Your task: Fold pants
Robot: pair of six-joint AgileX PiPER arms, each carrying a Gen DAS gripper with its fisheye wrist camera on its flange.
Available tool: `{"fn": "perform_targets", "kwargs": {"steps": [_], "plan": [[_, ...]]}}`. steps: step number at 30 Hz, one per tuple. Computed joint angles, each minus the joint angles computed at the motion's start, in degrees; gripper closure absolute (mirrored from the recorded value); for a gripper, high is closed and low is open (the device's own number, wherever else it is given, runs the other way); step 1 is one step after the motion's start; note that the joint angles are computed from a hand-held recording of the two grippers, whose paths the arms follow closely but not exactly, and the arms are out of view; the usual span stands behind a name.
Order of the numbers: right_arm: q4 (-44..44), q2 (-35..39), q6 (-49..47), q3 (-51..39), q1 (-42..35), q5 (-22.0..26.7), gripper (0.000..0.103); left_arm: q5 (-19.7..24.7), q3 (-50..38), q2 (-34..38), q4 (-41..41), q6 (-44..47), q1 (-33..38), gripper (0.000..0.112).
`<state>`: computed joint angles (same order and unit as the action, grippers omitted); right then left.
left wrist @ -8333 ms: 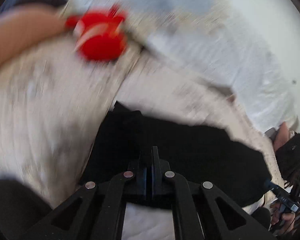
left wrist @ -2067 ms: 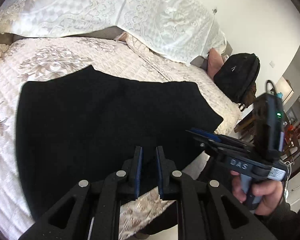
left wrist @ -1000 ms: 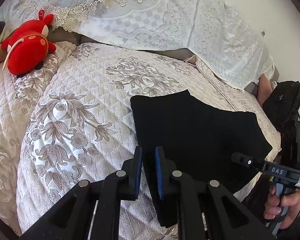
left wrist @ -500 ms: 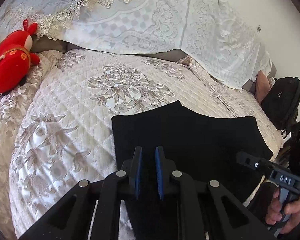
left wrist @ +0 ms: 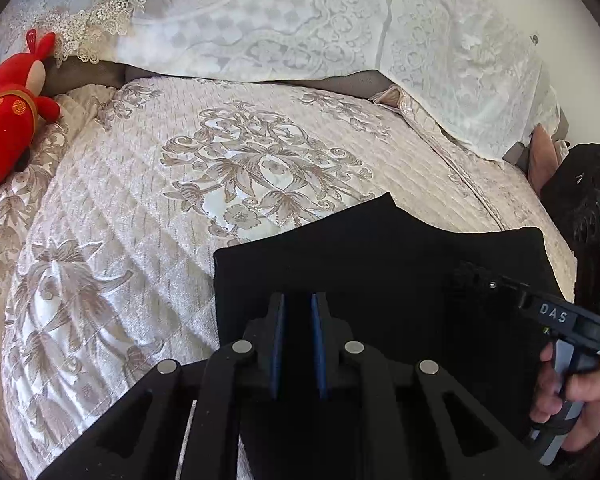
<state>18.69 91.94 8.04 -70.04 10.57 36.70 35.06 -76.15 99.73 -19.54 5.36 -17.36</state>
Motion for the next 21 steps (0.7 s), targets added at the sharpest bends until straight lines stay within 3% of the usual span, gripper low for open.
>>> {"fn": "perform_targets", "kwargs": {"steps": [7,12,15,18,19,21], "plan": [[-2.0,-13.4,1.8,11.7,3.8,-0.4,0.087,-3.2,10.2,-10.1,3.3,-2.6,-4.0,0.097],[-5.7,-17.5,5.4,17.6,6.9,-1.1,0.085,-3.1,16.5,-14.6,2.4,-2.8,-6.7,0.094],[-10.2,-19.9,9.6,17.7,6.5,0.9,0.084,-4.3,18.6,-16.5,5.6,-6.3,-8.3,0.093],[-12.8,-23.0,11.7,18.3,4.5,2.3,0.076,-2.6,18.4,-17.5,1.9,-4.3,-7.6,0.092],[-13.3,-24.1,12.3,18.6,3.8,2.5,0.069,-2.6,18.5,-17.6,2.7,-5.1,-8.0,0.092],[-13.6,-26.3,12.7,19.3,2.1,3.1,0.066,-2.7,18.6,-17.8,3.7,-6.2,-8.8,0.092]]}}
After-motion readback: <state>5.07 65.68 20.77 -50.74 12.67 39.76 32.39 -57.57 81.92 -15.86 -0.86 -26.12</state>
